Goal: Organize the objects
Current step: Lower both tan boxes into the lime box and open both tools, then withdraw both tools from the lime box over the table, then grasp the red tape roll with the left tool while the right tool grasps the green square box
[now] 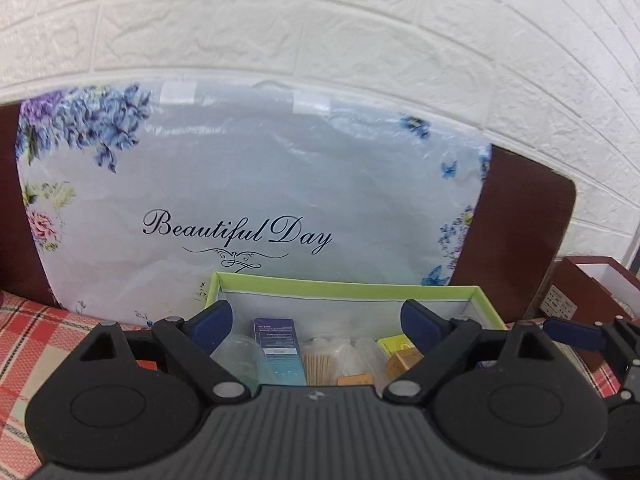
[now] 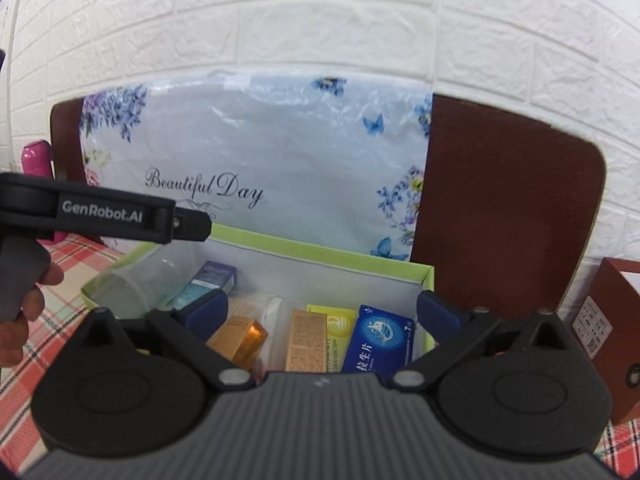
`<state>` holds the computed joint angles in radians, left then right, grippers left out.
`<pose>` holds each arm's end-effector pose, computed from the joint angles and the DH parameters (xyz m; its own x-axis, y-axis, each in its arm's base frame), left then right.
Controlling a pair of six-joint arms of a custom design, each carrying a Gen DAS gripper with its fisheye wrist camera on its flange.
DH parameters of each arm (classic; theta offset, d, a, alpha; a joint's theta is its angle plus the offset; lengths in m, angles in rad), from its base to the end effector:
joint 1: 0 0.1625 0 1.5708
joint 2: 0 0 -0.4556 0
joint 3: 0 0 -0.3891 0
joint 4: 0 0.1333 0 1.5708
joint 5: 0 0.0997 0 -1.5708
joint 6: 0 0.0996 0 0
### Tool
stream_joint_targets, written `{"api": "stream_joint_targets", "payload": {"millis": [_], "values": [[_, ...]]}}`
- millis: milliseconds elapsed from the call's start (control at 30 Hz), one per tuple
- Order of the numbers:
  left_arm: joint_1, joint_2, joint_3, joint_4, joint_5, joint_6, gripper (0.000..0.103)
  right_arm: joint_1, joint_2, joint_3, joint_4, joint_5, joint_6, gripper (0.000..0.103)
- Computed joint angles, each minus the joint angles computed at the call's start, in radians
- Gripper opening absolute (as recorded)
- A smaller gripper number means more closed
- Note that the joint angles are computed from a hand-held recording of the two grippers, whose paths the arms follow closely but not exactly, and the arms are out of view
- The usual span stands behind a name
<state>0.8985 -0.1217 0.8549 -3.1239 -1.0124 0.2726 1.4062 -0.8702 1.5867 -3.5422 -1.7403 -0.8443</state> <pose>-0.3969 -0.7974 -0.0273 -0.7570 0.3605 -0.5450 0.6528 0.4535 -0.6068 -0.0016 -0.7209 0.3195 -0.6665 -0.0167 0.7453 -0.6734 0.4425 -0.5922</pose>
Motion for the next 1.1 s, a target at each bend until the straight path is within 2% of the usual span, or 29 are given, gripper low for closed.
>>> {"api": "stream_joint_targets", "payload": {"millis": [133,367,500,633,733,867,1000,1100], "values": [[-0.029,-0.073,0.14,-0.052,0.02,-0.019,0.094,0.004,-0.053,0.084,-0.048,0.025,0.023,0.103],[-0.085,-0.2,0.416,-0.222,0.058,-0.035,0.094,0.003,-0.159,0.265,-0.147,0.071,0.048,0.103],[-0.09,-0.264,0.578,-0.305,0.03,-0.12,0.094,-0.013,-0.203,0.383,-0.227,0.098,0.062,0.103],[-0.087,-0.292,0.693,-0.317,0.056,-0.184,0.094,-0.037,-0.212,0.489,-0.296,0.093,0.066,0.103],[-0.073,-0.308,0.759,-0.284,0.053,-0.242,0.094,-0.066,-0.211,0.547,-0.3,0.097,0.083,0.103],[-0.054,-0.316,0.818,-0.281,0.068,-0.275,0.094,-0.075,-0.173,0.578,-0.318,0.029,0.079,0.103],[-0.036,-0.339,0.845,-0.284,0.108,-0.266,0.094,-0.059,-0.132,0.564,-0.279,0.039,0.073,0.1],[-0.017,-0.371,0.864,-0.314,0.121,-0.261,0.094,-0.033,-0.085,0.499,-0.212,0.09,-0.003,0.096]]}}
